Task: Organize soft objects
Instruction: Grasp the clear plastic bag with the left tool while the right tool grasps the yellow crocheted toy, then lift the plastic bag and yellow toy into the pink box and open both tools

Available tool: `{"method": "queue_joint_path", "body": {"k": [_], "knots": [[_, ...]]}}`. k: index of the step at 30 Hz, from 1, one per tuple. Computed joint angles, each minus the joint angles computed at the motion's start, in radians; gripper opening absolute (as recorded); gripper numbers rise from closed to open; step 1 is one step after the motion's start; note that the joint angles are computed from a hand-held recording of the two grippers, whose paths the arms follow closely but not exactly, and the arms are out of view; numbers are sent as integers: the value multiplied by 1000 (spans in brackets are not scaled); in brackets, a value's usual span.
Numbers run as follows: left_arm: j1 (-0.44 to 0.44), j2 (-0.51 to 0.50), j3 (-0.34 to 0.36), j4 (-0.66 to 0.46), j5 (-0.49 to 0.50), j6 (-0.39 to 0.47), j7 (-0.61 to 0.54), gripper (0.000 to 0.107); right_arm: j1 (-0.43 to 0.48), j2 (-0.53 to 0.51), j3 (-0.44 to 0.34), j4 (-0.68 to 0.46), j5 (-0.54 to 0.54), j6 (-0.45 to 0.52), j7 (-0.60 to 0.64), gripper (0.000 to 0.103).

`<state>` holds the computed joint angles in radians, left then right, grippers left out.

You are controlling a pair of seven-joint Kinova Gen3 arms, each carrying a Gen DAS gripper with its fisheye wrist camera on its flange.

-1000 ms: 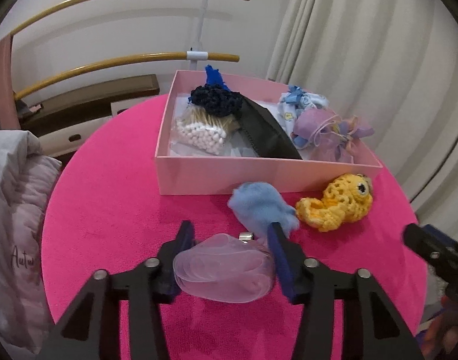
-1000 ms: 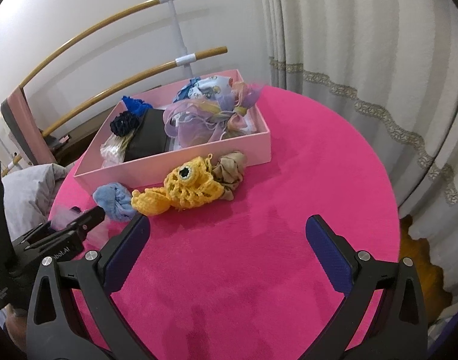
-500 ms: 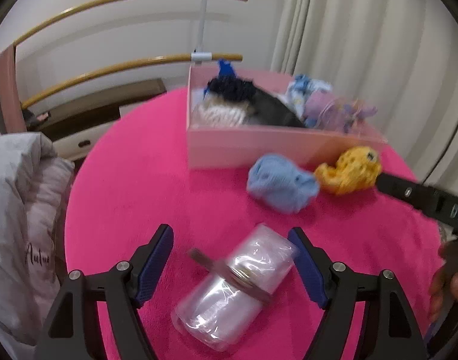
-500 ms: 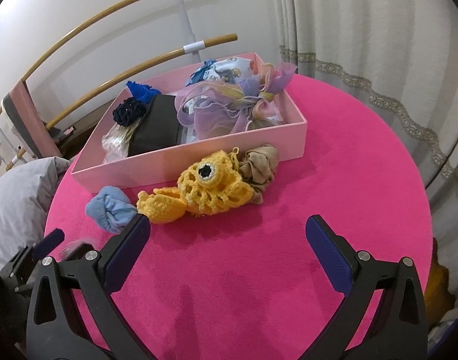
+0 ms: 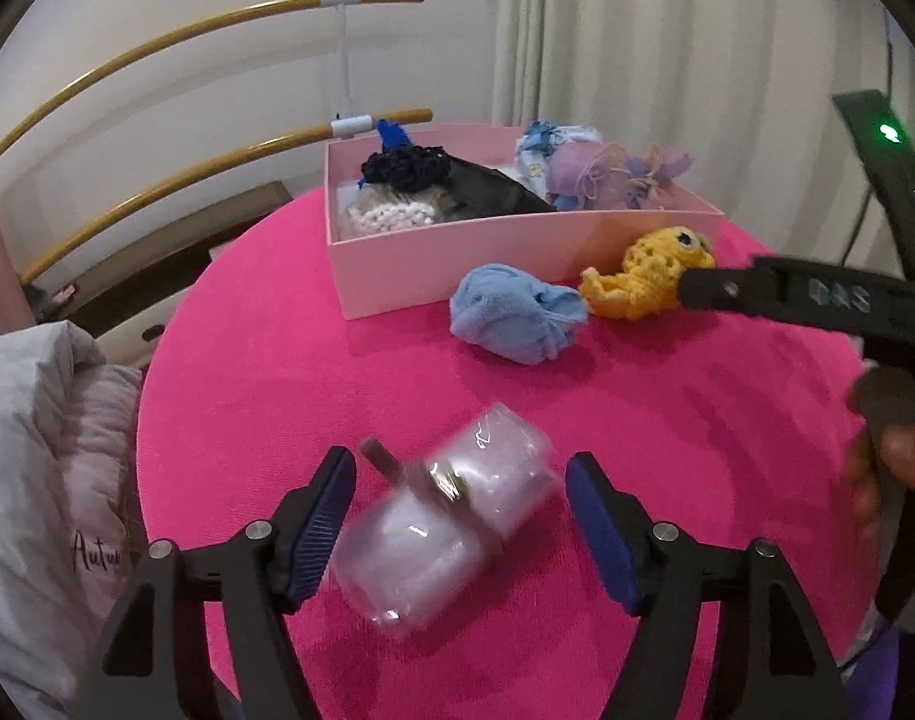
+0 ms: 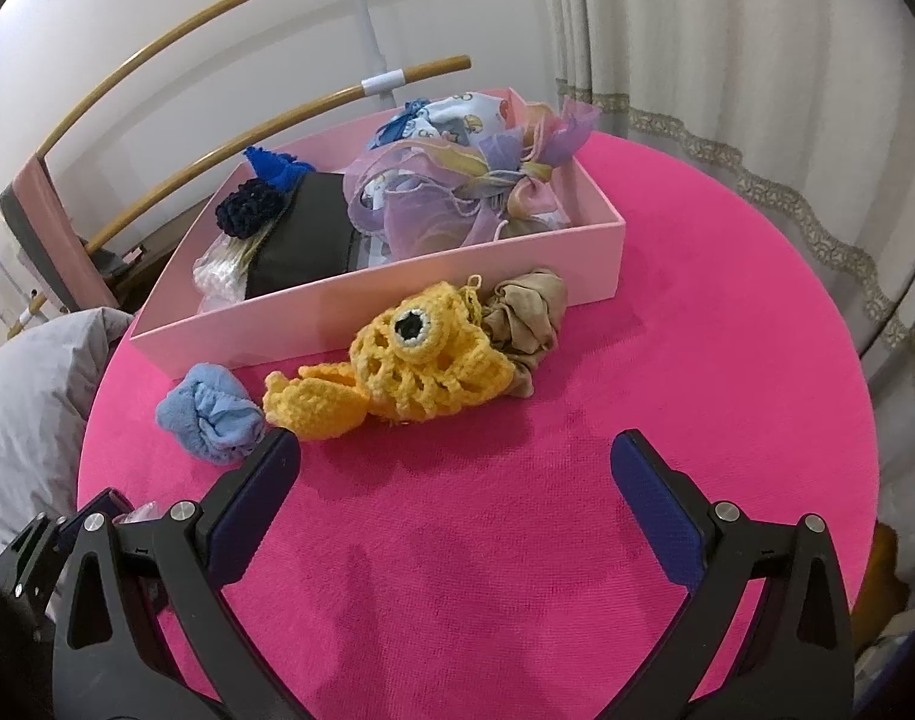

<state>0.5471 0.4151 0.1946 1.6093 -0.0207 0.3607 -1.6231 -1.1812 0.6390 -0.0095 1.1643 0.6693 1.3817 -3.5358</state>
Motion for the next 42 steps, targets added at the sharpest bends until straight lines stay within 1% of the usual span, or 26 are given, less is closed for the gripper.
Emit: {"method": "queue_joint_path", "body": {"k": [1, 2, 3, 5, 7, 9, 10, 12, 13, 14, 16, 21, 25, 27, 30, 33, 42], "knots": [[1, 9, 0, -7, 5, 6, 0, 57, 1, -3, 3, 9, 3, -9, -11, 103], [5, 12, -9, -7, 3, 7, 13, 53, 5, -5, 4, 18, 4, -21, -20, 103], [-9, 15, 0, -9, 14, 10, 11, 49, 12, -9, 3, 28, 5, -39, -29, 103], [-56, 17, 44, -15, 51, 22, -20, 46, 24, -15, 6, 55, 14, -86, -53, 103], [-62, 15, 46, -20, 61, 32, -34, 42, 33, -19, 13, 76, 24, -125, -89, 102], [-50, 9, 32, -17, 59, 32, -32, 40, 33, -27, 21, 103, 41, -160, -138, 95], [-49, 9, 31, -17, 61, 33, -31, 39, 40, -25, 19, 103, 40, -170, -142, 84], [-52, 9, 31, -21, 70, 36, -29, 38, 50, -5, 12, 70, 32, -142, -104, 73], [-56, 9, 33, -23, 75, 38, -30, 37, 51, -2, 11, 62, 27, -137, -95, 52], [-54, 9, 31, -25, 77, 39, -27, 37, 49, -5, 13, 69, 28, -146, -101, 35], [-44, 8, 20, -30, 75, 45, -14, 36, 43, -16, 13, 94, 34, -169, -113, 29], [-21, 4, -4, -31, 54, 44, 22, 36, 13, -27, 6, 101, 44, -149, -121, 25], [-17, -2, -4, -29, 42, 40, 35, 36, -11, -42, -4, 118, 59, -140, -138, 22], [-6, -5, -13, -33, 31, 44, 49, 36, -23, -46, -7, 116, 67, -119, -142, 21], [19, -10, -34, -41, 5, 53, 82, 36, -38, -50, -12, 99, 80, -82, -133, 21], [35, -18, -46, -43, -22, 51, 110, 36, -44, -42, -18, 60, 86, -41, -98, 21], [76, -37, -77, -77, -102, 53, 195, 36, -71, -35, -11, -6, 105, 30, -39, 21]]}}
